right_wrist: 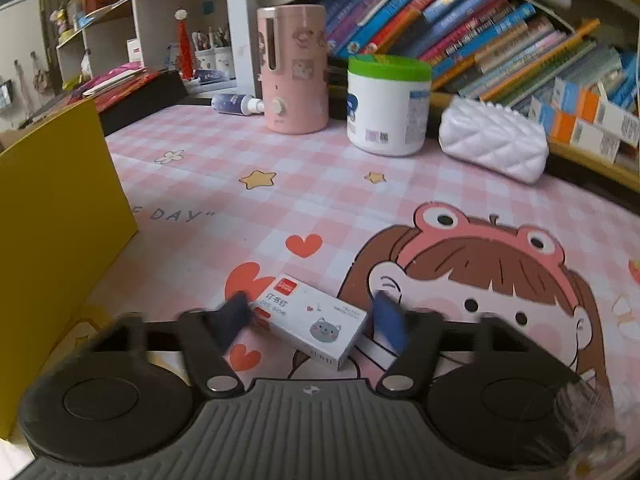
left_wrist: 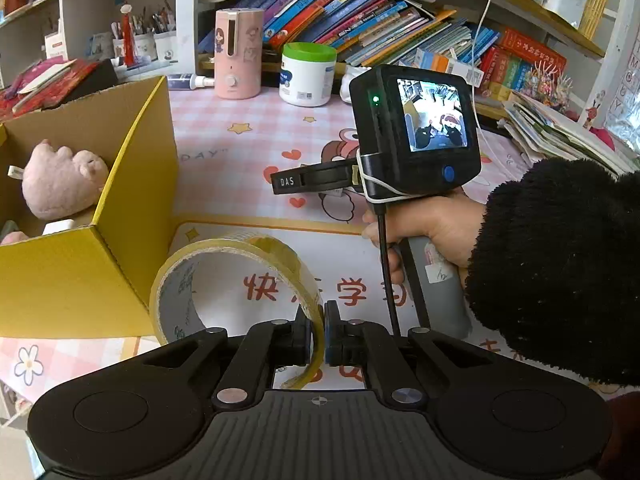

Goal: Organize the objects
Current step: 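Grasp the small white cat-print box with the right gripper while the left holds the tape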

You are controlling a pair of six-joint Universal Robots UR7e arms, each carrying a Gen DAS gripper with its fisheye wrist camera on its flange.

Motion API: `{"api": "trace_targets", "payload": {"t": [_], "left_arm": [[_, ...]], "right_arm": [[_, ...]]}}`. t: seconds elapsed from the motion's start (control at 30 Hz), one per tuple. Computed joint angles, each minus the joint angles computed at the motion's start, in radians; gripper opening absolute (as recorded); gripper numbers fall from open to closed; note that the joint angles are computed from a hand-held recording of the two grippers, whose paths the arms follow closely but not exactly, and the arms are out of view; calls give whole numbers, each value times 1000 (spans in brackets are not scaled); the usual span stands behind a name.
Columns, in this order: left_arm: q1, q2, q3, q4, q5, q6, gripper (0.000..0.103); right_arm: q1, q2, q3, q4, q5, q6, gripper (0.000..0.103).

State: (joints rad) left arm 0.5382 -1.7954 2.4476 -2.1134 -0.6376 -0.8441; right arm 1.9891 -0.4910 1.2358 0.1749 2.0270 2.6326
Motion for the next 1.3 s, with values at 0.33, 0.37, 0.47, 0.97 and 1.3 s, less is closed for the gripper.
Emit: {"api": "trace_targets", "payload": {"t": [0.33, 0.37, 0.47, 0.97, 1.3], "left_arm": [[-12, -24, 13, -1, 4, -18, 5], [-12, -27, 14, -4, 2, -18, 5], [-17, -42, 25, -23, 0, -3, 5], [-79, -209, 90, -104, 10, 127, 5], [-177, -477, 97, 213, -17, 35, 5]], "right_arm": [[-1, -73, 76, -22, 12, 25, 58], [2, -86, 89, -23, 17, 32, 58], [12, -125, 128, -23, 36, 51, 58], [152, -356, 360, 29, 199, 339, 58], [272, -316, 397, 62, 328, 467, 58]]}}
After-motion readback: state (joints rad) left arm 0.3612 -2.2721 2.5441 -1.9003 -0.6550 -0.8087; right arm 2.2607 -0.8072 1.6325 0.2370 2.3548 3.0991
